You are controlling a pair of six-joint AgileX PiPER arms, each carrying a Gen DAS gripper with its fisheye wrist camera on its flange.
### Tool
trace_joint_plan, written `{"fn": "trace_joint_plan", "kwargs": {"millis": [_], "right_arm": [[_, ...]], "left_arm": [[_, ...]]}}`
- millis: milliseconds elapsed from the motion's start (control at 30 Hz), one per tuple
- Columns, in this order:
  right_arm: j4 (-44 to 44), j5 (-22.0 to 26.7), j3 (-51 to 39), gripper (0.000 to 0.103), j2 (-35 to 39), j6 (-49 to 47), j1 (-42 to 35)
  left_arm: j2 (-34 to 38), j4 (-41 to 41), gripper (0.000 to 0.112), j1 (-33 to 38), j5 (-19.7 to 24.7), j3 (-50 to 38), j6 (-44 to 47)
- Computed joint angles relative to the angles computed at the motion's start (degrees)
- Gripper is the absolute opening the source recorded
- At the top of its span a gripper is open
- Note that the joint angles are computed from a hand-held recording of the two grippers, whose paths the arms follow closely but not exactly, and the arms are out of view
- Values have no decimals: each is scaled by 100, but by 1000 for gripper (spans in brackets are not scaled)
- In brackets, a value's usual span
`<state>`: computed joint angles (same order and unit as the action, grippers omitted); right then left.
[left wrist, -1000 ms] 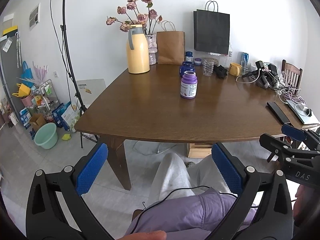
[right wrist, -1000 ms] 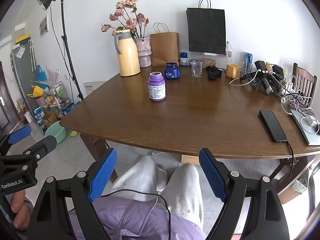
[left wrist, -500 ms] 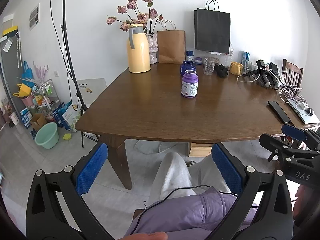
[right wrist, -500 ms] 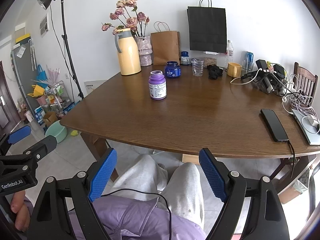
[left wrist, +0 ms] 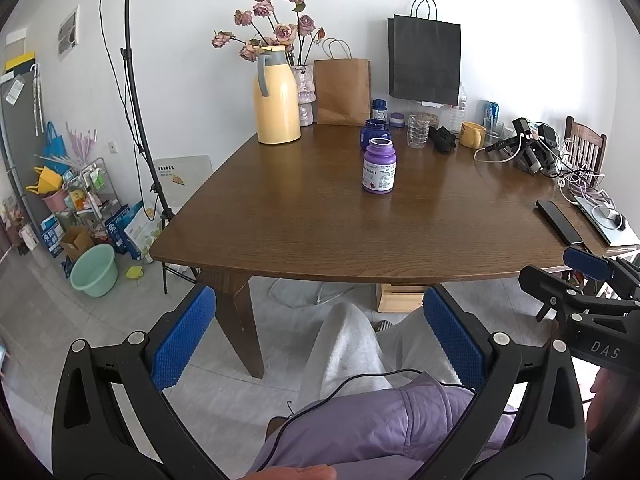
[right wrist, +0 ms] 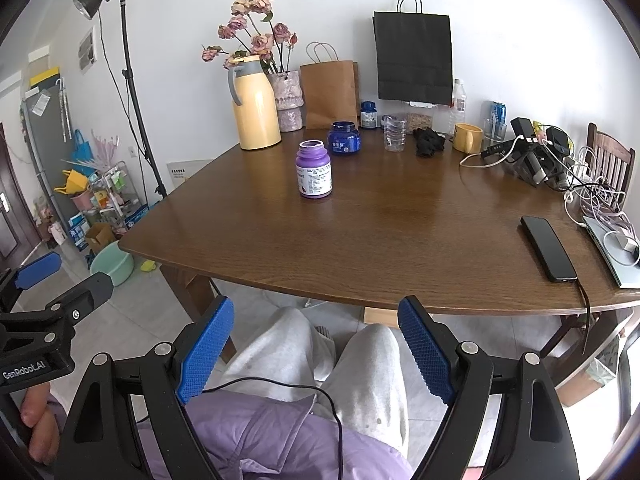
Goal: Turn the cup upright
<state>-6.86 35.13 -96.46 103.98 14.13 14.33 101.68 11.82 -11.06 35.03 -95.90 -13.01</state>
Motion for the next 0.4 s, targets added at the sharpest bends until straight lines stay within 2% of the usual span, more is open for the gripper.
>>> {"fn": "trace_joint_plan", "kwargs": {"millis": [400], "right_arm": [[51,46,-44,87,29,-51,-30]], "left_arm": [[21,15,103,-42,49,-3,-16]]}}
